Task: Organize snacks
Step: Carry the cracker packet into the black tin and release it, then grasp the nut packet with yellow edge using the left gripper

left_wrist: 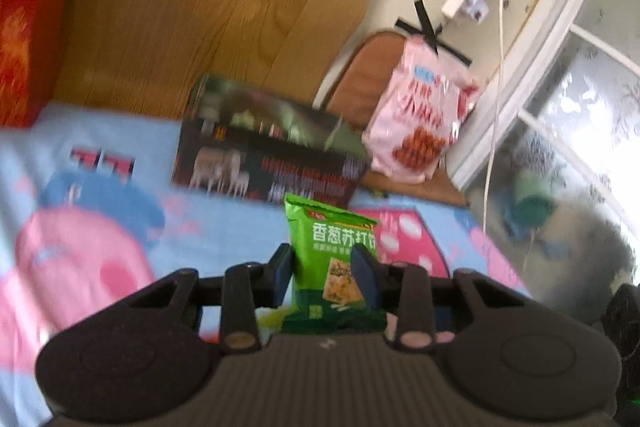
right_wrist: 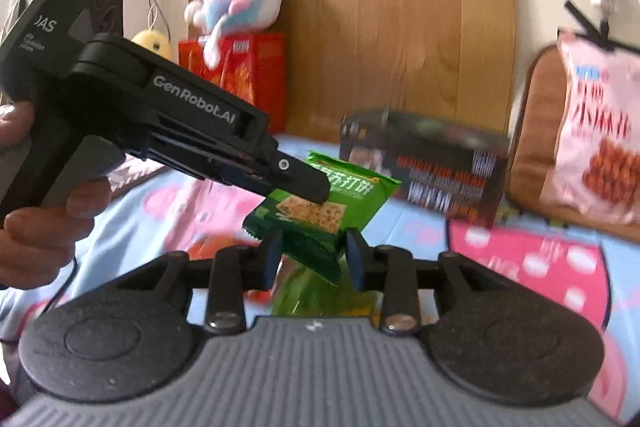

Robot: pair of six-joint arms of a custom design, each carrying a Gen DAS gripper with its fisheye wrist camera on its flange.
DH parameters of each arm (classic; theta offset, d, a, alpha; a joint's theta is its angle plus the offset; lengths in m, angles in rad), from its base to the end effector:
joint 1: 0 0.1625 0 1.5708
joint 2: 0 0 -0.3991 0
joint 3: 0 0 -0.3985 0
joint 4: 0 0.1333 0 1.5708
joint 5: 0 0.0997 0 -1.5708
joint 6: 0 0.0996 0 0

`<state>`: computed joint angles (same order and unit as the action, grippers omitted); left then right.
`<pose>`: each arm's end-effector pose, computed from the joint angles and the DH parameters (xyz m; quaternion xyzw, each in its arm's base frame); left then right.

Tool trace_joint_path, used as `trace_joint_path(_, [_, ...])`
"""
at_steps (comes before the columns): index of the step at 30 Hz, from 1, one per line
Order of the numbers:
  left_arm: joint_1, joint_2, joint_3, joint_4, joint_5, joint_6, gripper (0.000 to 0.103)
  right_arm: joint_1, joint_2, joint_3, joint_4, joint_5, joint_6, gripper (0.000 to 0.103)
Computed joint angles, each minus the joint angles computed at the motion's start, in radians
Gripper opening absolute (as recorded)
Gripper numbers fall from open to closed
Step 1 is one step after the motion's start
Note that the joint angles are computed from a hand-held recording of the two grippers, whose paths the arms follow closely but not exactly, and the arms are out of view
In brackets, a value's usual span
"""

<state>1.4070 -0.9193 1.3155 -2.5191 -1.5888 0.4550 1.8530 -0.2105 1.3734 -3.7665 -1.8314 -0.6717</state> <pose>0.0080 -0.7582 0.2936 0.2953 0.9157 -0.2709 0.0310 0.2933 -0.6251 -0.0836 0.3388 -0.7955 0.4584 0.2056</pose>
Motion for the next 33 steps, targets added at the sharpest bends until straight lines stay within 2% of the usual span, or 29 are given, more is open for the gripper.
trace_joint_path(4, [-0.019, 0.134, -0.216, 0.081, 0.005, -0.054, 0.032, -0.023, -0.03, -0.074, 0.113, 0.056, 0.031, 0.037])
trace_joint_path(7, [-0.024, 0.254, -0.415, 0.17, 0.002, -0.105, 0.032, -0.045, -0.033, -0.184, 0.24, 0.083, 0.099, 0.037])
trace_joint_path(11, [-0.034, 0.406, -0.651, 0.244, 0.027, -0.111, 0.032, -0.065, 0.01, -0.357, 0.381, 0.077, 0.138, 0.037])
trace_joint_path(13, [-0.036, 0.481, -0.762, 0.267, 0.045, -0.112, 0.036, -0.073, 0.05, -0.46, 0.444, 0.063, 0.138, 0.037])
trace_joint_path(15, [-0.035, 0.55, -0.868, 0.298, 0.066, -0.128, 0.045, -0.08, 0.089, -0.548, 0.488, 0.049, 0.133, 0.039])
trace_joint_path(17, [-0.033, 0.585, -0.925, 0.313, 0.088, -0.147, 0.045, -0.087, 0.142, -0.654, 0.523, 0.021, 0.143, 0.04])
trace_joint_path(19, [-0.021, 0.555, -0.879, 0.29, 0.05, -0.156, 0.045, -0.094, 0.151, -0.681, 0.537, 0.01, 0.176, 0.041])
trace_joint_path(23, [-0.006, 0.398, -0.617, 0.181, 0.0, -0.109, 0.045, -0.109, 0.042, -0.473, 0.419, 0.059, 0.212, 0.041])
trace_joint_path(25, [0.0, 0.323, -0.497, 0.161, -0.025, -0.069, 0.045, -0.117, -0.036, -0.313, 0.338, 0.085, 0.231, 0.041])
trace_joint_path(29, [0.012, 0.222, -0.33, 0.221, -0.068, -0.021, 0.045, -0.143, -0.168, -0.019, 0.21, 0.152, 0.266, 0.049])
trace_joint_path(33, [0.018, 0.176, -0.248, 0.336, -0.099, 0.002, 0.045, -0.153, -0.237, 0.201, 0.068, 0.143, 0.307, 0.049])
